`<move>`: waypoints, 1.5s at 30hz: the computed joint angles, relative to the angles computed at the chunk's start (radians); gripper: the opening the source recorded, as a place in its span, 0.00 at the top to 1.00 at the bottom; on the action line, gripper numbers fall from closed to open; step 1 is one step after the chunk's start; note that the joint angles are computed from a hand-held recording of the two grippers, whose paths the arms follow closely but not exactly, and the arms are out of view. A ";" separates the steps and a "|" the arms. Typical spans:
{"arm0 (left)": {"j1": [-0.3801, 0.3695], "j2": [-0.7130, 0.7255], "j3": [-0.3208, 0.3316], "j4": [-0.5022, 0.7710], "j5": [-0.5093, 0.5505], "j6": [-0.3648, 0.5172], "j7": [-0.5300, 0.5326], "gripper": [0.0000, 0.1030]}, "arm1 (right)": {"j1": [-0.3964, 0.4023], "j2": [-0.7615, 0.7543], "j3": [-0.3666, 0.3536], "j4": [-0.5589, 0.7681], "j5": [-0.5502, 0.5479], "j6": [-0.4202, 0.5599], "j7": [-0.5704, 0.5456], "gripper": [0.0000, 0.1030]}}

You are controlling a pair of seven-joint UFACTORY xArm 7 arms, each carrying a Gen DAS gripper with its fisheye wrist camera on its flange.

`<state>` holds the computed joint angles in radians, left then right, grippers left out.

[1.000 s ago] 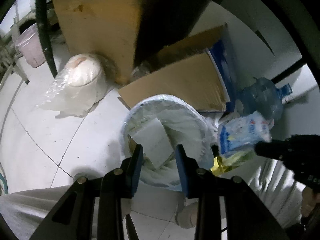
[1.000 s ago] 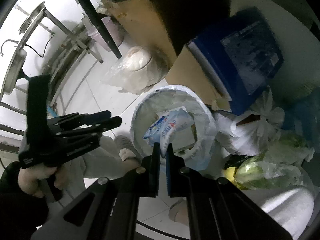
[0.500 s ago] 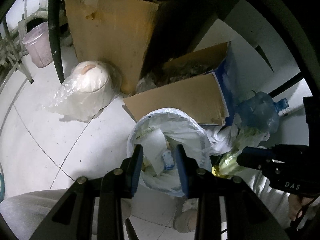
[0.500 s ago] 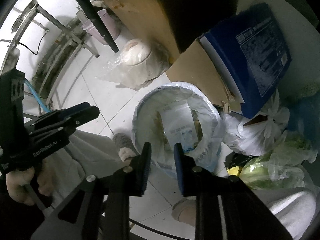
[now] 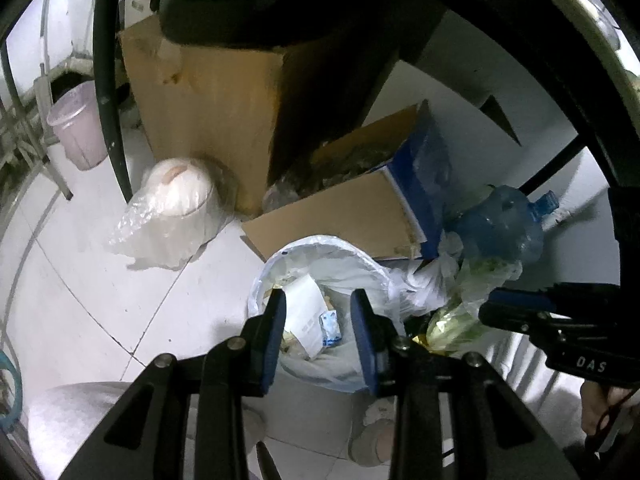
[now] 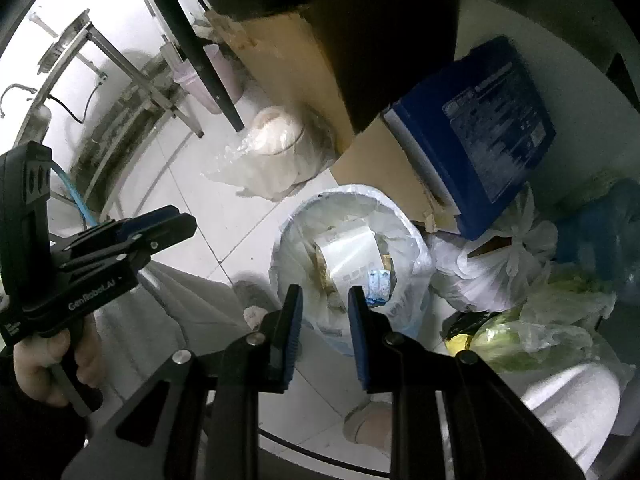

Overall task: Collect trash
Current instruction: 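Open both tools over the bin to drop the sheet and packet, then raise both tools from the bin back to the counter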

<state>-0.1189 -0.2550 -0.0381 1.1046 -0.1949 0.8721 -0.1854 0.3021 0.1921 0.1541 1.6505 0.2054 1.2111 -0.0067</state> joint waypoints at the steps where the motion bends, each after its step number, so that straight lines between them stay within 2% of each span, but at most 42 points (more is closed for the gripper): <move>1: -0.001 -0.008 -0.003 0.003 0.005 0.004 -0.003 0.69 | -0.001 -0.013 0.000 -0.007 0.002 -0.003 -0.002 0.79; 24: -0.038 -0.161 -0.052 -0.002 0.087 0.064 -0.090 0.69 | -0.015 -0.244 -0.013 -0.165 0.059 -0.064 -0.044 0.79; 45: -0.064 -0.174 -0.093 0.107 0.140 0.115 -0.123 0.68 | -0.029 -0.332 -0.034 -0.147 0.079 -0.058 -0.077 0.79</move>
